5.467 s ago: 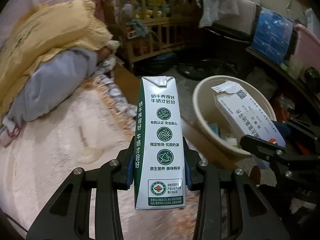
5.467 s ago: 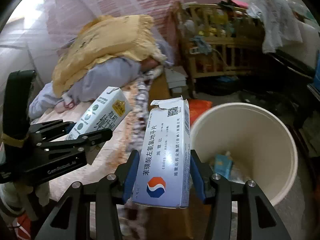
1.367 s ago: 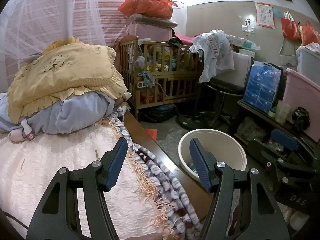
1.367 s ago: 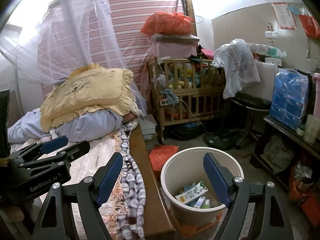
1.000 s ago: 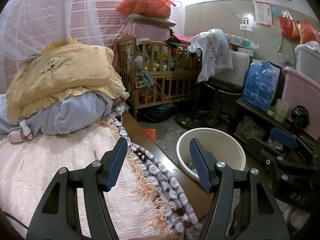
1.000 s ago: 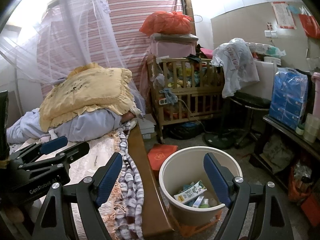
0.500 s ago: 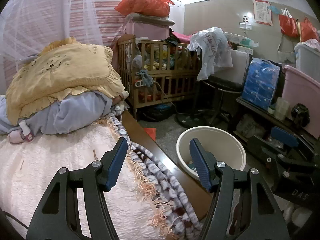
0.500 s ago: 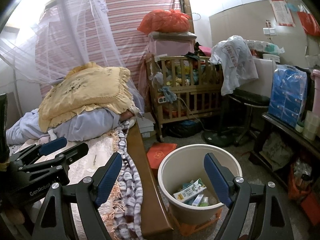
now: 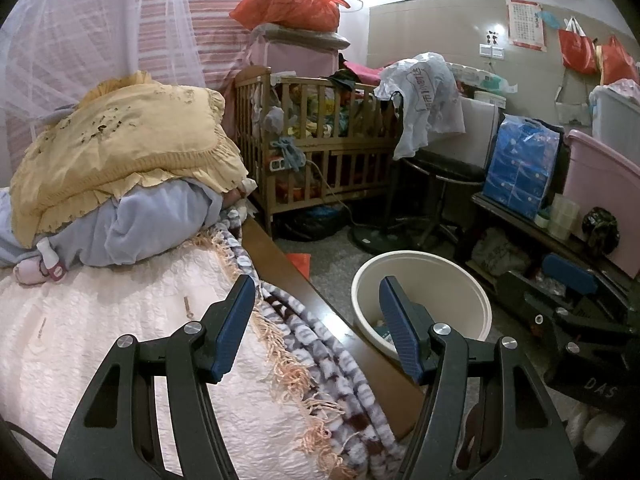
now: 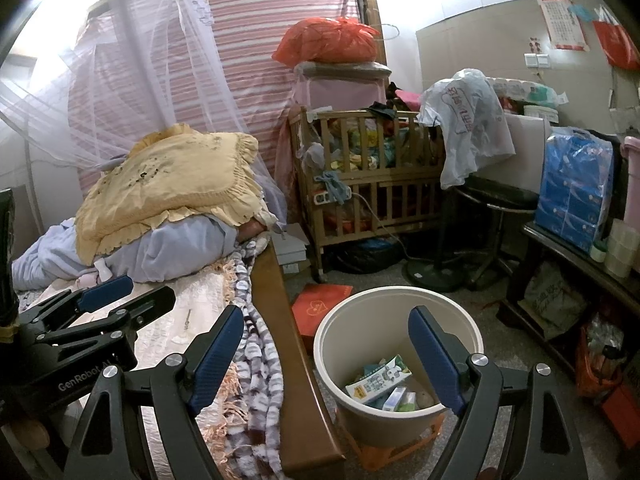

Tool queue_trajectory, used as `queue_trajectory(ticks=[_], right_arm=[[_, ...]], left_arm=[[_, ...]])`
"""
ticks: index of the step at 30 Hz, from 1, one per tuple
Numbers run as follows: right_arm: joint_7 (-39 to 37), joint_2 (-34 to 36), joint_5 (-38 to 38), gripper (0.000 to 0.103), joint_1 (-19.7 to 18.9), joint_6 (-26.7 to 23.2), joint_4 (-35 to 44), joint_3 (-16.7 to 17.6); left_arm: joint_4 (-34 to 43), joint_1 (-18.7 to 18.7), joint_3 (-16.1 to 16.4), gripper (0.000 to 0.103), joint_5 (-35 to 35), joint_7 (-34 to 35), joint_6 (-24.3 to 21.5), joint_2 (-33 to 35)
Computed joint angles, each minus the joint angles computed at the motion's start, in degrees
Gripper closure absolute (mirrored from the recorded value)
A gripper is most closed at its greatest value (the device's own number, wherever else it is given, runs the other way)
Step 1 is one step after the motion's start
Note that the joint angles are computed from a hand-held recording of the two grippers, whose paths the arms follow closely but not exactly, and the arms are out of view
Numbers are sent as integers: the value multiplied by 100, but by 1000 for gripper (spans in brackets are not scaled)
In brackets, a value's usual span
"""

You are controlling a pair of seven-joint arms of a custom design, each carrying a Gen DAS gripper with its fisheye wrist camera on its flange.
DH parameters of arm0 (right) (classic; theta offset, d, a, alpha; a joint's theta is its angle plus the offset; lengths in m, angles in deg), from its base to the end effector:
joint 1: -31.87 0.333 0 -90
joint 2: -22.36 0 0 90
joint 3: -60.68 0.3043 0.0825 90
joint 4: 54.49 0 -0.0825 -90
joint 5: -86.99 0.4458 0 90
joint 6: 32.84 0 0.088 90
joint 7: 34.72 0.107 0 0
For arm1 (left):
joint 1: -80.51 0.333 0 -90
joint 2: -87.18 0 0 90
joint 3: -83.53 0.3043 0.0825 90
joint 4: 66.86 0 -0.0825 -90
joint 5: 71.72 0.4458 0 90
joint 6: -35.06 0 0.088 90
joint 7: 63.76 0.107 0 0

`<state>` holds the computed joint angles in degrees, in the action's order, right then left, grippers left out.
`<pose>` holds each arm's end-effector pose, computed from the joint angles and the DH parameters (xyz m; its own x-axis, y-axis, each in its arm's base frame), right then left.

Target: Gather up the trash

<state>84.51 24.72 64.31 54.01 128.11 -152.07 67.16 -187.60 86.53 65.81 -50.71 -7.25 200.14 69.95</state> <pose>0.5921 0.3425 0.6597 0.3194 -0.9454 -0.0652 -0.4554 -0.0928 -0.8854 0.5610 -0.1576 0.6360 -0.0029 -0.9976 0.0695 -0.4624 -0.0603 -0.8846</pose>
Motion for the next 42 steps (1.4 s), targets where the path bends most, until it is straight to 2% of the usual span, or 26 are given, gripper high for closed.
queue_trajectory(ticks=[42], right_arm=[[-199,-118,228,19,-57,23,-179,-12]], left_arm=[[-10,-112,58,40,-72,130,33,92]])
